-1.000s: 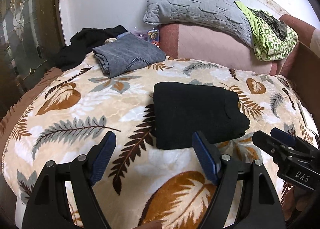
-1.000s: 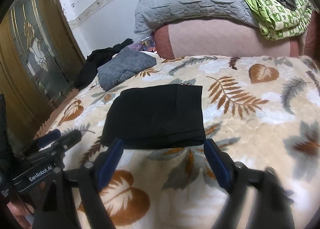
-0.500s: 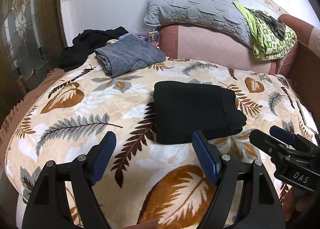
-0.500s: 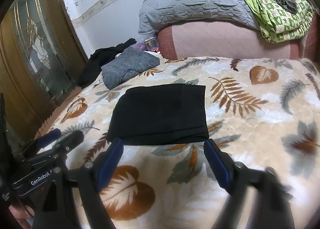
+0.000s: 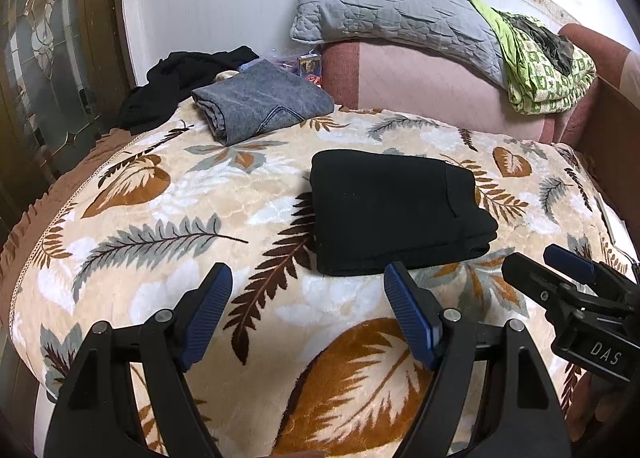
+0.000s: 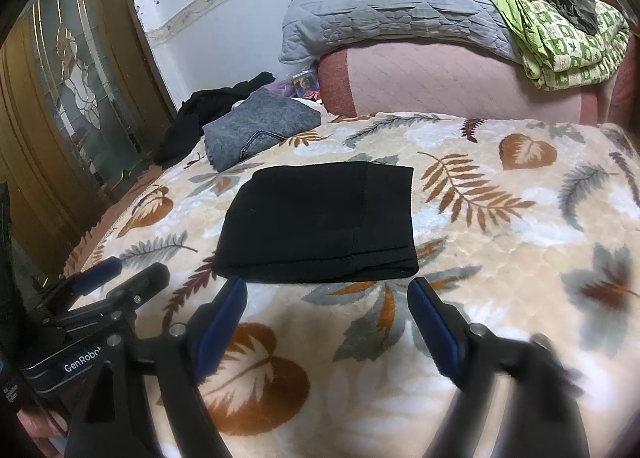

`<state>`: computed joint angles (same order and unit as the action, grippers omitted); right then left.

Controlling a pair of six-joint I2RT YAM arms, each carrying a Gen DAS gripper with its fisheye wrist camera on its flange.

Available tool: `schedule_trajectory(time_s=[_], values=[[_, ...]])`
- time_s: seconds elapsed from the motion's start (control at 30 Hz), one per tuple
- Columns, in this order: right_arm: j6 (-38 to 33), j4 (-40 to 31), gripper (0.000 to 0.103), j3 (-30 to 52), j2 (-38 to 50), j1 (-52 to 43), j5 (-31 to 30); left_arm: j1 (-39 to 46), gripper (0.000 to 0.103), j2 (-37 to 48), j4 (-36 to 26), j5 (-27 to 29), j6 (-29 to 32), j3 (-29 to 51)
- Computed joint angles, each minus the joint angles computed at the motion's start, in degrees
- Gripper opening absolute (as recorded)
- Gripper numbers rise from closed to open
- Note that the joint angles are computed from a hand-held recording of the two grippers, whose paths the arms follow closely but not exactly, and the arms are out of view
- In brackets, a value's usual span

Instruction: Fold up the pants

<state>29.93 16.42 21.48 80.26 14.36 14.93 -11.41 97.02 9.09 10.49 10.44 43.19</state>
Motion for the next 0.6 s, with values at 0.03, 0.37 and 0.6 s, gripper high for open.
schedule_trajectory(time_s=[0.03, 0.37, 0.6], values=[[-0.09, 0.01, 0.083, -0.02, -0.04, -0.13, -0.08, -0.09, 0.079, -0.04, 0.07, 0.01, 0.04, -0.05], [-0.12, 0.41, 0.083, -0.25, 0.43, -0.90, -1.04, -0.36, 0.079, 0.46, 0.14, -0.11, -0.31, 0.08], [-0.12, 0.81, 0.083, -0.36, 0.74, -1.11, -1.28, -0.53, 0.079, 0.48, -0.02, -0.16, -0.12, 0.00]])
